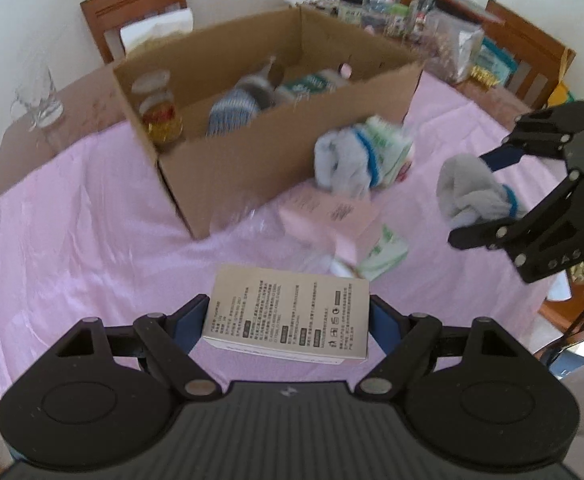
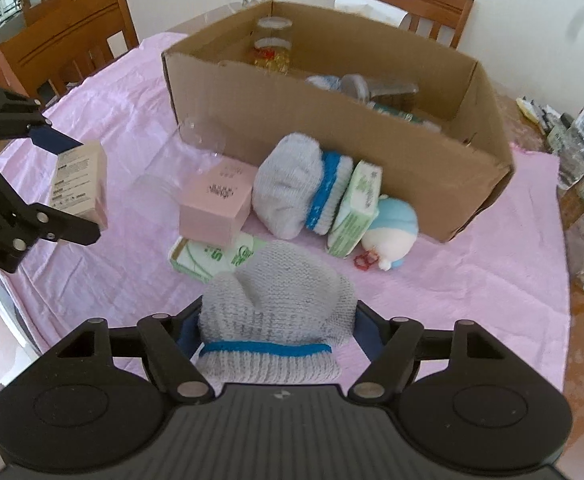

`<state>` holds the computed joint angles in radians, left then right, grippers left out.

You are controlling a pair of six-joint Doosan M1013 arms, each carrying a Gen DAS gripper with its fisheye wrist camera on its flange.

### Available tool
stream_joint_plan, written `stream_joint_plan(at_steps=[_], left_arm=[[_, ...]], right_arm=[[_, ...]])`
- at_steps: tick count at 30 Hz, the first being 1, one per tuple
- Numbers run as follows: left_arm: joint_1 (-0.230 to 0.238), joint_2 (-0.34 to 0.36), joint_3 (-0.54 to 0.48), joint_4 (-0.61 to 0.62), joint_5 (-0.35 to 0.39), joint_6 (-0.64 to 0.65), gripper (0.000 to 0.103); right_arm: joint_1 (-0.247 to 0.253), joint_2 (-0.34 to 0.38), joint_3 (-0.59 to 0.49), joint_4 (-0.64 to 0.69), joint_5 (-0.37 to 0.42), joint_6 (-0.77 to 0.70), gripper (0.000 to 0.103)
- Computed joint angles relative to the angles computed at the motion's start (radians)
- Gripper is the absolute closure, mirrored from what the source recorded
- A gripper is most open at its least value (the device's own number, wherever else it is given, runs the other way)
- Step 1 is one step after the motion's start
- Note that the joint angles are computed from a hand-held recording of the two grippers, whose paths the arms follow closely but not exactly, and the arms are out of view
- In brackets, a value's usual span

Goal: Organize objects
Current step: 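Carry carton with left tool into cardboard box while right tool drops glove in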

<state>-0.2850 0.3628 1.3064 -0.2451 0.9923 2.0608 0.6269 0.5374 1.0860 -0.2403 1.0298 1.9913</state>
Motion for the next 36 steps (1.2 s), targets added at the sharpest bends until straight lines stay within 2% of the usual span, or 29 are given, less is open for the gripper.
stream_joint_plan(at_steps=[9,20,22,24,28,36], left_arm=[[-0.024,0.041,-0.119,-0.019,-0.008,-0.033,0.020],[-0.064,0.146,-0.291,0.033,-0.039,-0.112,0.020],[-0.068,0.158,-0.300,0.042,-0.085,-0.136,0.020],[-0.071,0.171,-0.311,0.044,-0.112,-0.154,0.010],[-0.079,0.190,-0.336,0.116,-0.081,-0.248,0.009],[-0.073,0.171,-0.300,0.171,-0.058,-0.308,0.009]], right_arm=[[-0.031,-0.023,-0.029,0.035,-0.017,-0.106,0.025],[-0.091,-0.019,-0.083,0.037,-0.065,-0.201,0.025],[-0.099,-0.014,-0.095,0.036,-0.074,-0.223,0.025],[-0.108,-0.006,-0.110,0.039,-0.079,-0.244,0.025],[-0.123,0.012,-0.136,0.047,-0.085,-0.275,0.025],[-0.147,0.058,-0.206,0.085,-0.060,-0.349,0.025]])
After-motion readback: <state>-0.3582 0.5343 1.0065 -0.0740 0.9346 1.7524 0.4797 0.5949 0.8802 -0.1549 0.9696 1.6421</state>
